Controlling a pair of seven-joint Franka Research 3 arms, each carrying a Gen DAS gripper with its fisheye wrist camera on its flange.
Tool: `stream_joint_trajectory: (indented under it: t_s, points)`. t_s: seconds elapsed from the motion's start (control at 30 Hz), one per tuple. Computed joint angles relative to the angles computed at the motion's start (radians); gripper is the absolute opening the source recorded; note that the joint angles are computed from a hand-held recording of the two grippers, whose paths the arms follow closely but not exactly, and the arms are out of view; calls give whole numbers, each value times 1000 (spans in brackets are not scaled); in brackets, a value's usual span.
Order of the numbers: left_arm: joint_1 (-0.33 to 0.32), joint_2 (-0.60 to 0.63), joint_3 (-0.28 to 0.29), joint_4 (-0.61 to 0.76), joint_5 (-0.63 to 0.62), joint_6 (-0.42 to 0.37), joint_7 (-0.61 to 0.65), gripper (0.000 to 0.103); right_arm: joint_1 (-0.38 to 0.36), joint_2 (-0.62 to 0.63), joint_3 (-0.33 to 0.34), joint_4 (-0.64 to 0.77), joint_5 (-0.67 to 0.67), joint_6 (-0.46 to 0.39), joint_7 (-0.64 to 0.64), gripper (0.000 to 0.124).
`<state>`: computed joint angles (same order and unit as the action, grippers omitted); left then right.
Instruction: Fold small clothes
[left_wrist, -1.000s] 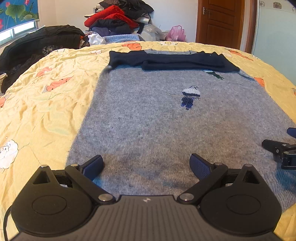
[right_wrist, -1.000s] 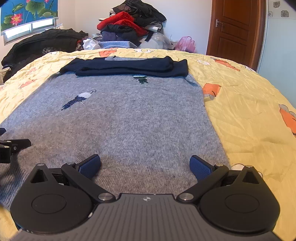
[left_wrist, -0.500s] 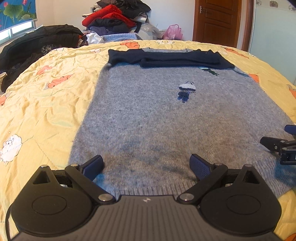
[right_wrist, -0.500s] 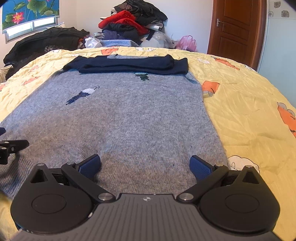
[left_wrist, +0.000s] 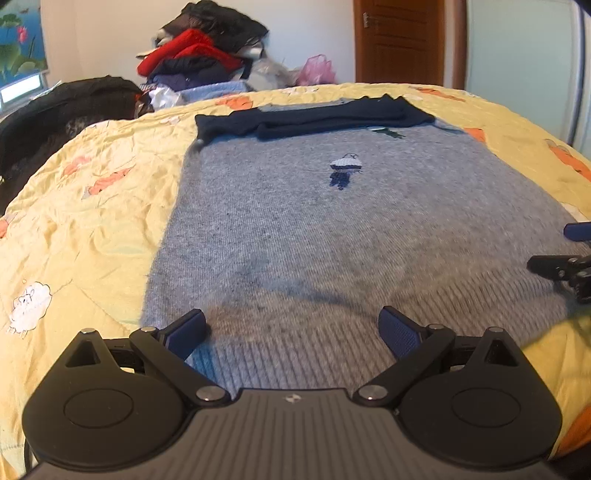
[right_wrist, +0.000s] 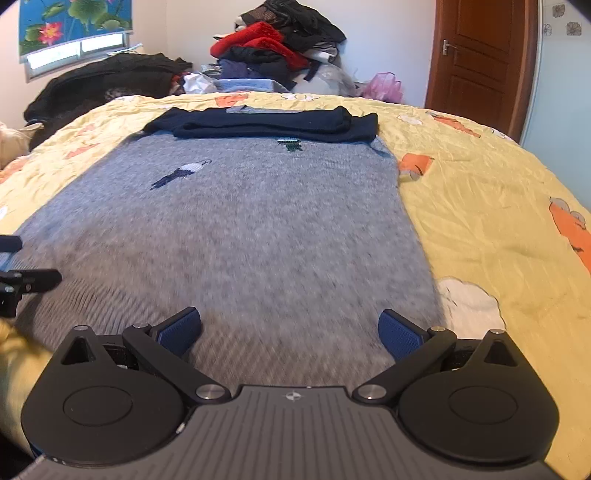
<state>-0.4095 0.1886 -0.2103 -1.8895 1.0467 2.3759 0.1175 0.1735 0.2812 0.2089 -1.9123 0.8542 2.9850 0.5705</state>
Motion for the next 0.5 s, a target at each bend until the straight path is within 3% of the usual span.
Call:
stream_joint_trajectory:
  t_s: [0.13, 0.5]
  points:
    - [20, -37, 2, -57, -11, 63, -38, 101, -44, -38, 34, -41, 117, -14, -141, 103]
    - [39, -53, -7, -74, -55, 92, 15, 101, -13, -55, -10, -45, 277, -48, -317, 103]
